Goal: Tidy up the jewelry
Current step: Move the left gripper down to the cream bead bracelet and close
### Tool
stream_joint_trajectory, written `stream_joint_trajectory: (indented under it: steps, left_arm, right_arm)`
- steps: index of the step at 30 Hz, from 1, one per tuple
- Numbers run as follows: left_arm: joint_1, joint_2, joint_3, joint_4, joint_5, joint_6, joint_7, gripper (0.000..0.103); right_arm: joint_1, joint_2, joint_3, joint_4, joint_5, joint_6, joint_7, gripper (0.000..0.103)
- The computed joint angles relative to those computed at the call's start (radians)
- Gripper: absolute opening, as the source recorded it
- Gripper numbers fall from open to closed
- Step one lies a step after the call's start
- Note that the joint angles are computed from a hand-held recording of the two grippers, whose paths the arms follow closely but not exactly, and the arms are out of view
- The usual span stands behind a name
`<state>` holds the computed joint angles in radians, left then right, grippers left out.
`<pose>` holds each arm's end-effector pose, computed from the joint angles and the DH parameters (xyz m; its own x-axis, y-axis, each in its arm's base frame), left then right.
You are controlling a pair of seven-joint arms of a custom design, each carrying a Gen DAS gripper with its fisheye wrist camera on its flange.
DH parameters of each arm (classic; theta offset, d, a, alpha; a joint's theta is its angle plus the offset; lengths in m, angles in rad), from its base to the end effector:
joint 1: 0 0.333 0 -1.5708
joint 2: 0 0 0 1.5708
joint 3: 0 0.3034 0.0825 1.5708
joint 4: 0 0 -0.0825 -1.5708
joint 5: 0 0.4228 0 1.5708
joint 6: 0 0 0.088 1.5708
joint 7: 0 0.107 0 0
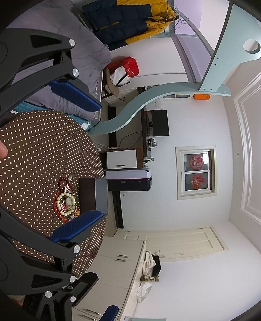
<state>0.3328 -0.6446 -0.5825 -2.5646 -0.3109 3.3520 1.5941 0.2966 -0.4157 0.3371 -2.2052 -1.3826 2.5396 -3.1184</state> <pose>0.4353 -0.1205 0.5853 -0.0274 -0.9968 -0.0755 -0.1945 0.0794 -0.9777 0.4042 0.3372 0.5901 -0.0284 -0.9971 0.0704 -0.2240 -0.0623 -0.9726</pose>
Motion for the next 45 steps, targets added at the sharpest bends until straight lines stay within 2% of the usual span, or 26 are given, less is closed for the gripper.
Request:
stream_joint_trajectory:
  steps: [6, 9, 11, 13, 16, 18, 20, 22, 24, 28, 29, 32, 35, 36, 38, 42, 45]
  left_arm:
    - [0.041, 0.03, -0.04, 0.026, 0.019, -0.02, -0.003, 0.097]
    - [0.024, 0.076, -0.021, 0.046, 0.045, -0.026, 0.007, 0.097]
    - [-0.017, 0.121, 0.023, 0.058, 0.062, -0.019, 0.025, 0.097]
    - [-0.114, 0.185, 0.125, 0.079, 0.08, -0.048, 0.055, 0.097]
    - [-0.235, 0.259, 0.263, 0.126, 0.106, -0.156, 0.07, 0.097]
    - [-0.37, 0.322, 0.402, 0.172, 0.063, -0.244, 0.138, 0.097]
    - [-0.454, 0.368, 0.49, 0.212, -0.002, -0.315, 0.19, 0.097]
    - [-0.507, 0.406, 0.54, 0.247, -0.089, -0.357, 0.255, 0.097]
    - [-0.524, 0.447, 0.556, 0.29, -0.163, -0.411, 0.323, 0.097]
    - [-0.481, 0.494, 0.503, 0.331, -0.159, -0.427, 0.349, 0.095]
    - [-0.47, 0.509, 0.487, 0.345, -0.139, -0.43, 0.339, 0.09]
    - [-0.479, 0.562, 0.482, 0.411, -0.211, -0.494, 0.444, 0.077]
    - [-0.455, 0.617, 0.447, 0.462, -0.094, -0.516, 0.39, 0.068]
    - [-0.45, 0.638, 0.441, 0.485, -0.064, -0.53, 0.369, 0.059]
    - [-0.443, 0.67, 0.435, 0.529, -0.084, -0.573, 0.378, 0.046]
    - [-0.436, 0.728, 0.43, 0.598, -0.015, -0.608, 0.322, 0.042]
    - [-0.43, 0.754, 0.421, 0.639, -0.017, -0.644, 0.333, 0.037]
  right_arm:
    - [-0.006, 0.014, -0.026, -0.005, 0.02, 0.052, 0.01, 0.095]
    - [-0.015, 0.018, -0.042, -0.012, 0.029, 0.099, 0.029, 0.095]
    - [-0.024, 0.024, -0.057, -0.017, 0.035, 0.148, 0.037, 0.095]
    - [-0.03, 0.036, -0.071, -0.018, 0.07, 0.183, 0.016, 0.096]
    - [-0.037, 0.063, -0.087, -0.019, 0.147, 0.199, -0.04, 0.096]
    - [-0.041, 0.086, -0.093, -0.013, 0.19, 0.2, -0.079, 0.096]
    - [-0.044, 0.106, -0.099, -0.008, 0.228, 0.198, -0.118, 0.096]
    - [-0.041, 0.133, -0.11, -0.002, 0.272, 0.203, -0.168, 0.096]
    - [-0.037, 0.153, -0.12, 0.0, 0.311, 0.211, -0.21, 0.096]
    - [-0.032, 0.183, -0.14, 0.001, 0.382, 0.238, -0.283, 0.096]
    - [-0.032, 0.188, -0.144, 0.003, 0.397, 0.242, -0.298, 0.095]
    - [-0.031, 0.205, -0.155, 0.007, 0.447, 0.255, -0.349, 0.093]
    - [-0.029, 0.216, -0.165, 0.006, 0.489, 0.27, -0.399, 0.088]
    - [-0.029, 0.221, -0.166, 0.01, 0.501, 0.27, -0.413, 0.087]
    - [-0.026, 0.234, -0.171, 0.018, 0.533, 0.278, -0.449, 0.083]
    - [-0.02, 0.254, -0.181, 0.029, 0.588, 0.283, -0.507, 0.08]
    - [-0.013, 0.268, -0.19, 0.036, 0.64, 0.289, -0.56, 0.079]
